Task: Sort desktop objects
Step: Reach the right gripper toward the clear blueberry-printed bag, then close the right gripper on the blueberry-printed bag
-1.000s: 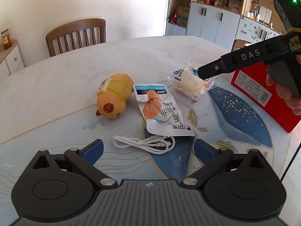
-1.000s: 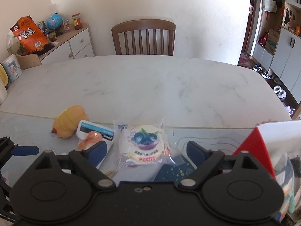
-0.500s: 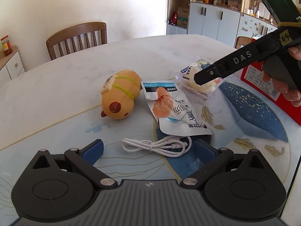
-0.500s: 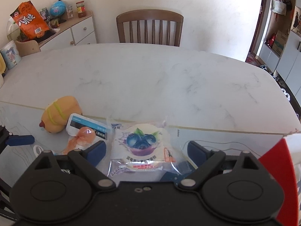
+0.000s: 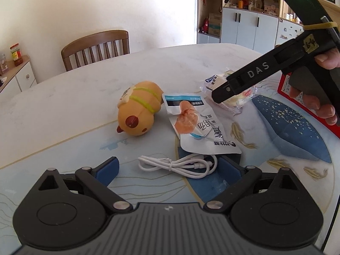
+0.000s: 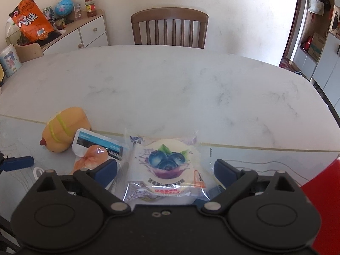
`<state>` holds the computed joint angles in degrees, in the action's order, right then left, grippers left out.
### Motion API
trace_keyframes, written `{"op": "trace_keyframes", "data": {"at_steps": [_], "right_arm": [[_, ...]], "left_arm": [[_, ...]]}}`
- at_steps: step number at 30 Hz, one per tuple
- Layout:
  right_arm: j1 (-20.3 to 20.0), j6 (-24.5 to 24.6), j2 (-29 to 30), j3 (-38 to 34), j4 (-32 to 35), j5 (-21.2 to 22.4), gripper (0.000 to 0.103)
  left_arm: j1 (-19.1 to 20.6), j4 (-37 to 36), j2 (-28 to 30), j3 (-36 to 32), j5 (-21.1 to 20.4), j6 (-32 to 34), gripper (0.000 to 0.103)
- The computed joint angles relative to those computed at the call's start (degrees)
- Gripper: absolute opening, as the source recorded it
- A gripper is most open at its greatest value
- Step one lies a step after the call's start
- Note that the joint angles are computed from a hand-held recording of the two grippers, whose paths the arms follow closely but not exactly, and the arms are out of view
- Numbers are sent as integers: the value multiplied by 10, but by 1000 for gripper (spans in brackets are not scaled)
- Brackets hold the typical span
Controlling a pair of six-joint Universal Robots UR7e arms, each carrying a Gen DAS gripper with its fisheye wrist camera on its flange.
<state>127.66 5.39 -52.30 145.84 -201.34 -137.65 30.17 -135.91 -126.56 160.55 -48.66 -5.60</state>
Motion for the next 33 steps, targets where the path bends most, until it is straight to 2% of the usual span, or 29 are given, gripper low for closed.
{"op": "trace_keyframes", "data": {"at_steps": [4, 13, 22, 23, 26, 29, 31, 32, 33], "right_arm": [[-7, 3, 1, 0, -1, 3, 97], [-7, 3, -8, 4, -3, 12, 84], [3, 11, -19, 2, -6, 3, 65], [5, 10, -18, 3, -11, 2, 57], [7, 15, -24, 0, -1, 3, 56], [11, 16, -21, 0, -3, 1, 57], [16, 3, -16, 0, -10, -1, 64], [19, 1, -14, -1, -10, -5, 83], [22, -5, -6, -2, -27, -11, 93]], "left_arm": [[-4, 3, 1, -1, 0, -10, 93], [-16, 20, -4, -4, 0, -26, 79], [-23, 40, -11, -8, 9, -36, 78], [-24, 42, -12, -8, 10, -39, 78], [-25, 58, -22, -9, 13, -46, 78], [-24, 72, -29, -13, 13, -52, 78], [-26, 79, -35, -12, 12, -57, 78], [-25, 79, -35, -12, 12, -56, 78], [-26, 82, -37, -12, 12, -56, 78]]}}
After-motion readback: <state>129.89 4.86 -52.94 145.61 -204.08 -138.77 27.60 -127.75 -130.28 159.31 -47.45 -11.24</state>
